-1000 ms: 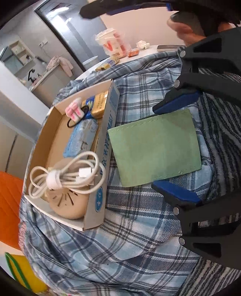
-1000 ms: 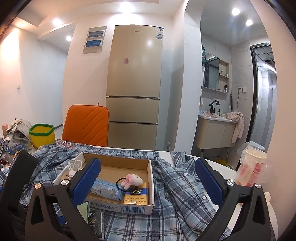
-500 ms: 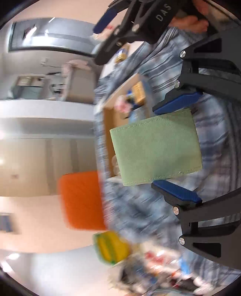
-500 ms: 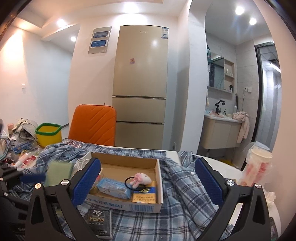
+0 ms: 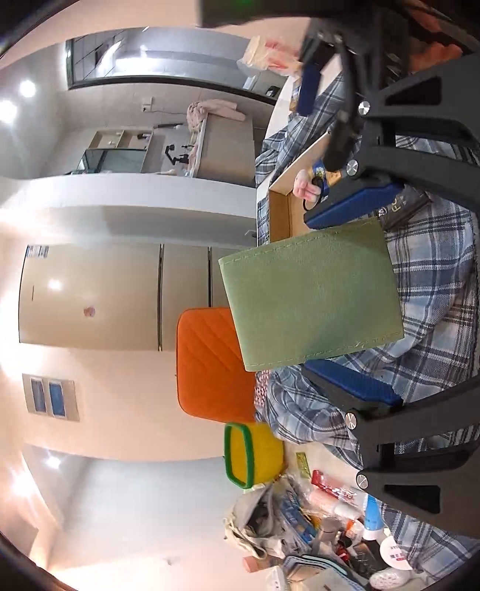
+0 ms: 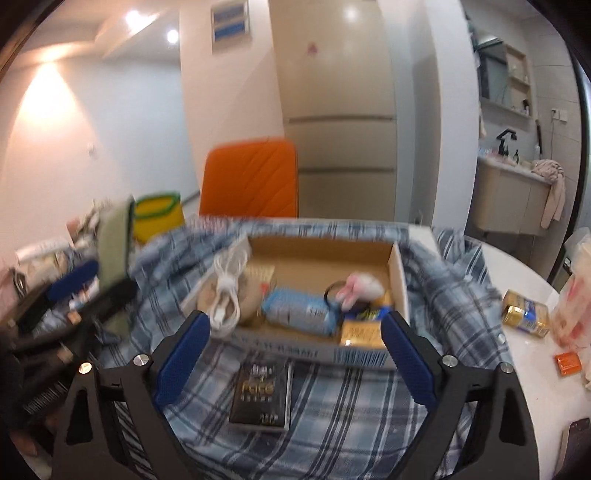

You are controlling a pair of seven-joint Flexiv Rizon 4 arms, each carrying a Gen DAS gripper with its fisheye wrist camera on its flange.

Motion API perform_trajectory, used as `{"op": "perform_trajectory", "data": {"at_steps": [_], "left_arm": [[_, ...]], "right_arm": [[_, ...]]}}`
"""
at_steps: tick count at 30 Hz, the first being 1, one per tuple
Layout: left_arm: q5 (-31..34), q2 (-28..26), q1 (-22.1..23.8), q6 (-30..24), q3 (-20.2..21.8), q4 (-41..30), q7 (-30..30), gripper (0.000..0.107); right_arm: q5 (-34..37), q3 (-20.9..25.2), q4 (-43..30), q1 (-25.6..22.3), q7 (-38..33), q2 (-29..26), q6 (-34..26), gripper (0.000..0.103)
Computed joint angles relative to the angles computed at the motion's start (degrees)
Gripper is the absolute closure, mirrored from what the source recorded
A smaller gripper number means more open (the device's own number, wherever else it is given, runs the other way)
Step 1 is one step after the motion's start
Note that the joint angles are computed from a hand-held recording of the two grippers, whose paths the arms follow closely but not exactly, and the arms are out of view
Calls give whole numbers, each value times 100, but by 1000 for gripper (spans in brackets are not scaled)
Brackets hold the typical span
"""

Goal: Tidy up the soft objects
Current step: 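Grasp the black Face tissue pack with the right tool while the left tool holds the card, then lift the green card with the left tool while the right tool lifts the tissue pack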

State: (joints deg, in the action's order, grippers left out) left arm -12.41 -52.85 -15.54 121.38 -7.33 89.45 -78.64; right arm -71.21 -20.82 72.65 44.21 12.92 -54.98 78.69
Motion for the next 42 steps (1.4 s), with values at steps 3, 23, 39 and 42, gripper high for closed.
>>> {"op": "perform_trajectory", "data": {"at_steps": [3,23,39,42], "left_arm": [[-14,14,65,59,-60,82,-116,35],[-99,23,-24,328,17,184,-201,35],[-245,0,-108,346,98,169,-76,35],[-234,2,-95,343,82,169,-69,35]], "right_arm": [[-122,-67,20,35,138,3,15,7],[3662,3128,-2403,-854,-5456,-1487,-2307,52],[3599,583,-668,242,-3765,-582,-639,54],[3162,-471,-94,712,-2654,-411,87,54]]}}
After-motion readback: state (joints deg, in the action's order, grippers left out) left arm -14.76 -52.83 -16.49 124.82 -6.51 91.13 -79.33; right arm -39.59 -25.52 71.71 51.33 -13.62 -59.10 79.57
